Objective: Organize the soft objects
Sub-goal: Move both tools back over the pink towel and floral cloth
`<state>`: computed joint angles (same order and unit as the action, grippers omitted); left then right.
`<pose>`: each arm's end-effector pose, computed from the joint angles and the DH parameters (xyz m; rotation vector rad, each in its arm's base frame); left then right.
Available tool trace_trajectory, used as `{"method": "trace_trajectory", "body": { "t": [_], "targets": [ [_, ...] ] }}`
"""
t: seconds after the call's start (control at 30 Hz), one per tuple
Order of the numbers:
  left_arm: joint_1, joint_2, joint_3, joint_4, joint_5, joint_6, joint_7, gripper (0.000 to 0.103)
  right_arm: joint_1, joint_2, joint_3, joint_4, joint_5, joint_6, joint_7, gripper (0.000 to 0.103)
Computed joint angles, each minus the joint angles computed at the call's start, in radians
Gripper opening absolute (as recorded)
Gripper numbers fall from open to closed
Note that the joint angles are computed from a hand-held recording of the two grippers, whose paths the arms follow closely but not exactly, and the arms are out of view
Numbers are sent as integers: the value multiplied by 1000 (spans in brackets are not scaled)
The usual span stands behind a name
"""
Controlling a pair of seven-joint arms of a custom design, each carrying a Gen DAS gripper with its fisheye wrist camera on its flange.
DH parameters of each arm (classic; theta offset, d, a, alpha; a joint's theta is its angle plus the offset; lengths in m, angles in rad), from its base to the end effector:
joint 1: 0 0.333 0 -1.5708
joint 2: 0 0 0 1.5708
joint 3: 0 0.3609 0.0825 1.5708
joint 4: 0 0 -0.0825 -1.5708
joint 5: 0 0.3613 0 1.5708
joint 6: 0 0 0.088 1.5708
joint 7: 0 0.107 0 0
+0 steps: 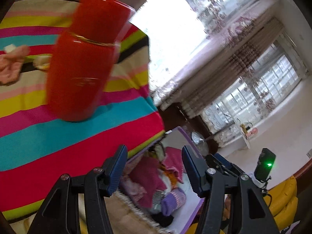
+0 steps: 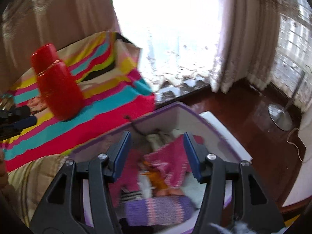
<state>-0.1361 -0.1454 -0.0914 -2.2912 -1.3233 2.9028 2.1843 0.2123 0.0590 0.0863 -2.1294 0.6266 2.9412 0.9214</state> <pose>0.4903 -0.0556 0.5198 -2.2218 1.5501 -1.3877 0.5622 0.1321 0.5184 -1.9844 1.3478 -0.4910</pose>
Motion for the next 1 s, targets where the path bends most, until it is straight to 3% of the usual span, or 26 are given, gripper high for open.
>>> {"method": "trace_trajectory", "body": {
  "t": [0.27, 0.4, 0.63, 0.73, 0.87, 1.0],
  "targets": [
    [28, -126, 51, -150, -61, 66, 22, 59, 86, -38, 42, -18, 68, -40, -92, 59],
    [43, -172, 71, -206, -12, 110, -24, 59, 133, -43, 55, -7, 89, -72, -120, 59],
    [36, -239, 162, -284, 63, 160, -64, 59, 216, -28, 91, 17, 19, -67, -85, 59],
    [32, -257, 201, -306, 109, 178, -90, 59, 252, -6, 108, 35, -70, -40, -23, 60],
    [34, -270, 256, -325, 188, 191, -123, 59, 302, 39, 113, 62, -296, 23, 127, 61],
    [43, -259, 308, -322, 278, 202, -168, 59, 381, 101, 51, 114, -636, 56, 327, 63]
  ]
}}
